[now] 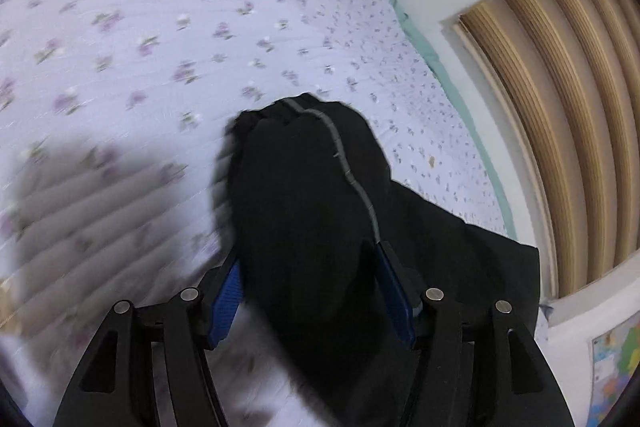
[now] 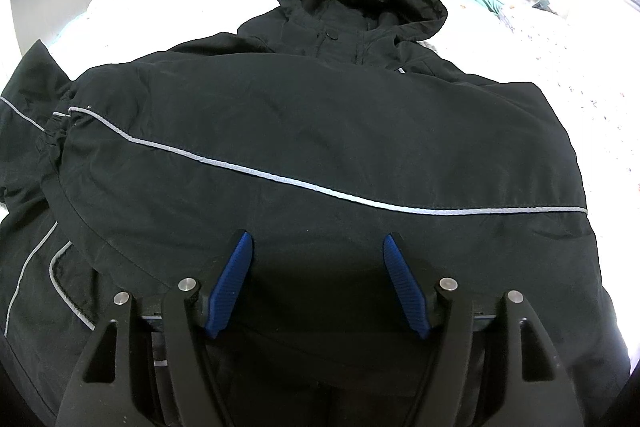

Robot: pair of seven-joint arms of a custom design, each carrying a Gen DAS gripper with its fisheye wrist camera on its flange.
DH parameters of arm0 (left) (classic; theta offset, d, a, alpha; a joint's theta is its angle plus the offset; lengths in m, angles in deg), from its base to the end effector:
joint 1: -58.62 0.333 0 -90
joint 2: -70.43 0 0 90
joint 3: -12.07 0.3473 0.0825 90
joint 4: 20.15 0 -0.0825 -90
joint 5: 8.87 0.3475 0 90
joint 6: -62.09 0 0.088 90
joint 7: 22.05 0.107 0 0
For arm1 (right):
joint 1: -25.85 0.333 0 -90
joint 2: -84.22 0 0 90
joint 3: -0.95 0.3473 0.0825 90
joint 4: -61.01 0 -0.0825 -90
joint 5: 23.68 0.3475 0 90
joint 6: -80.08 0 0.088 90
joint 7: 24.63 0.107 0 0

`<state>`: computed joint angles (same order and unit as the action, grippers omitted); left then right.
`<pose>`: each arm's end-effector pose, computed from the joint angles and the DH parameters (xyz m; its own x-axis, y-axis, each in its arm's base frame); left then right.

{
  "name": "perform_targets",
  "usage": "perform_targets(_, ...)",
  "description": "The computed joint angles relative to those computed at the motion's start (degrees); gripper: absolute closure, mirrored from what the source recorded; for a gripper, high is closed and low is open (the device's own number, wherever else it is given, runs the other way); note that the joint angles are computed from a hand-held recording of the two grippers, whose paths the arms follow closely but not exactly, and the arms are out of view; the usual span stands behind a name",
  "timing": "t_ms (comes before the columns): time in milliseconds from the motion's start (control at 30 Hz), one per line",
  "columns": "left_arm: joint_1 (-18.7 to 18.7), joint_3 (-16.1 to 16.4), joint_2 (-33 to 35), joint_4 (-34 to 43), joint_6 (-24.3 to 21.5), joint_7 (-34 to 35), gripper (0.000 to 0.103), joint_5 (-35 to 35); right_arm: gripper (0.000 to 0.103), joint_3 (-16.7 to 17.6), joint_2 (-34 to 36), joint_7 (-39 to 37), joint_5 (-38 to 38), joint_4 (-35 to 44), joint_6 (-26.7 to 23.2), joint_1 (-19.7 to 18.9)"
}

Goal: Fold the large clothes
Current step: 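Grasp the other sleeve cuff with the left tool and lift it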

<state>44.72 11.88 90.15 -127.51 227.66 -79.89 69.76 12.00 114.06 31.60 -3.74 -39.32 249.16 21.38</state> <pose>0.5961 -0.2086 0.4220 0.5653 -0.4900 0.6636 -0.2686 -0.8700 -0.4136 0.6955 0.0330 0.4042 0.3141 -0.9493 0.0166 -0.7132 -0.2474 -0.6559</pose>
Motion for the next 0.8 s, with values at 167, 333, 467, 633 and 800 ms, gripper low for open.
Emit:
perform_targets(167, -1.93, -0.11, -0.75, 1.04, -5.82, 5.39, 0.082, -2.74, 0.032, -0.24, 0.05, 0.33, -0.34, 0.03, 0.10, 0.24)
perform_targets(333, -6.51, -4.70, -4.99, 1.16, -34.11, 17.46, 0.083, -13.45, 0.032, 0.01, 0.07, 0.29, -0.43, -0.04, 0.22, 0.01)
perform_targets(467, -3.66, -6.44, -4.65, 0.81, -32.36, 24.75, 0.083, -20.82, 0.032, 0.10, 0.07, 0.26, -0.41, -0.10, 0.25, -0.08)
perform_targets(633, -6.01, -6.56, -5.18, 2.39, -35.58, 26.96, 0.083, -18.47, 0.031, 0.06, 0.06, 0.36, -0.35, -0.09, 0.21, -0.07)
perform_targets(800, -9.25, -8.25, -6.21, 7.09, -39.22, 30.71, 0.083, -12.75, 0.029, 0.41, 0.20, 0.38, 0.01, 0.15, 0.11, -0.40)
